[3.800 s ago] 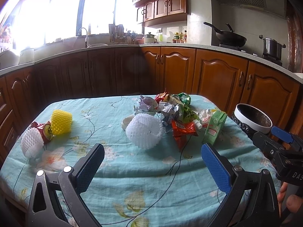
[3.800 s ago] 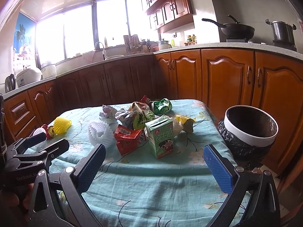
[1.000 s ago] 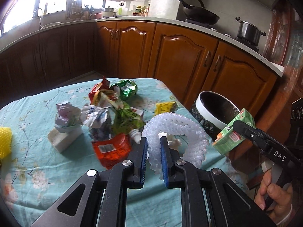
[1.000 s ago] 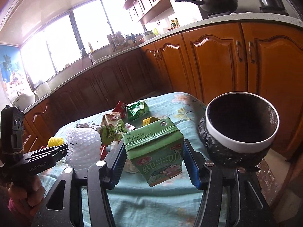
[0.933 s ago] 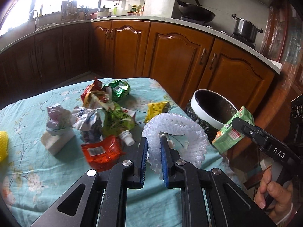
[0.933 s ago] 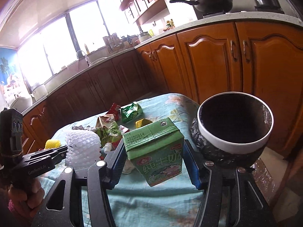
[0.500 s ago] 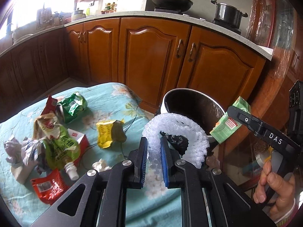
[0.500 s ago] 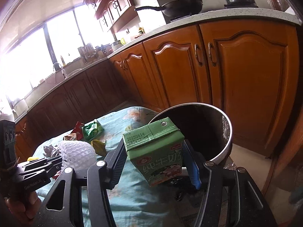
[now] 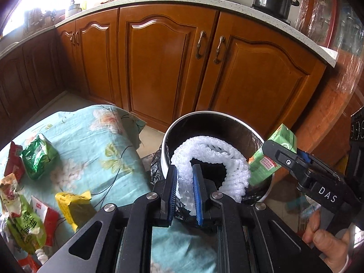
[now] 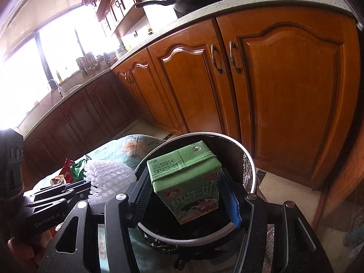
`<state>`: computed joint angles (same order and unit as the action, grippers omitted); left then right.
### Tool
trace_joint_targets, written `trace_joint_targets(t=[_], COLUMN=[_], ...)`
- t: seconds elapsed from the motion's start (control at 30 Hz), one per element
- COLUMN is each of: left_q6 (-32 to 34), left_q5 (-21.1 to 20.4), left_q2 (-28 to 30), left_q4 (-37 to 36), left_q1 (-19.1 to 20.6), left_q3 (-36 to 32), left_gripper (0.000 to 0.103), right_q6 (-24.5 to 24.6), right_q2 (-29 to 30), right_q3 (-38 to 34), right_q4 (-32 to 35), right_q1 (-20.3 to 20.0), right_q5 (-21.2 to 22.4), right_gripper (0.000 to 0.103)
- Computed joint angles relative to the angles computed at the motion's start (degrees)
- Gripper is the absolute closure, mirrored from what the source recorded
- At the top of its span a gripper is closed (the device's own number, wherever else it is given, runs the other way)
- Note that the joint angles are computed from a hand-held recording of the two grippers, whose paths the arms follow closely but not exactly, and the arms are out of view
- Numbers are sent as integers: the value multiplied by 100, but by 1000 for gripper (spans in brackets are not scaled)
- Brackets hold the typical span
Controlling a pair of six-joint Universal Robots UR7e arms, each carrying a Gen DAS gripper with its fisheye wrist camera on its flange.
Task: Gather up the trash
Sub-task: 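Carry the foam net and carton over the bin and open both grippers, then move both grippers back from the bin toward the trash pile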
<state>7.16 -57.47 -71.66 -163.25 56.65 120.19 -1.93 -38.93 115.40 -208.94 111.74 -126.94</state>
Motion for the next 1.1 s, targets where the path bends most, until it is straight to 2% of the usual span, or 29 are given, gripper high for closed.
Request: trace_joint_targets(t=[0.2, 0.3, 0.37, 0.47, 0.53, 0.57, 0.63, 0.93, 1.1], left_q6=[46, 96, 144, 165, 139, 111, 30, -204, -420], left_q5=[-102, -127, -98, -119, -137, -153, -157, -4, 135], left_q2=[533, 603, 660, 666, 664, 628, 446, -442, -1105], left_q4=[48, 10, -26, -121, -172, -170, -135, -310, -214], left_q1=[111, 118, 122, 138, 153, 157, 129, 53, 41], left_q3=[-404, -427, -449, -413, -378, -344, -204, 616, 1106], left_gripper=[88, 80, 63, 43, 40, 38, 35, 30, 30], right_q6=[14, -27, -59, -49, -8, 11, 46, 269, 536], right_q2=[-41, -41, -109, -133, -190, -199, -207, -242, -127], right_q3=[-115, -169, -89, -78, -16, -20, 2, 241, 407], right_q4=[233, 336, 333, 384, 389, 415, 387, 131, -74], right_q1=[-202, -257, -319, -365, -420, -444, -436, -217, 13], right_q5=[97, 91, 157, 221, 376, 415, 436, 568, 690], right_gripper=[45, 45, 45, 43, 40, 32, 21, 19, 12])
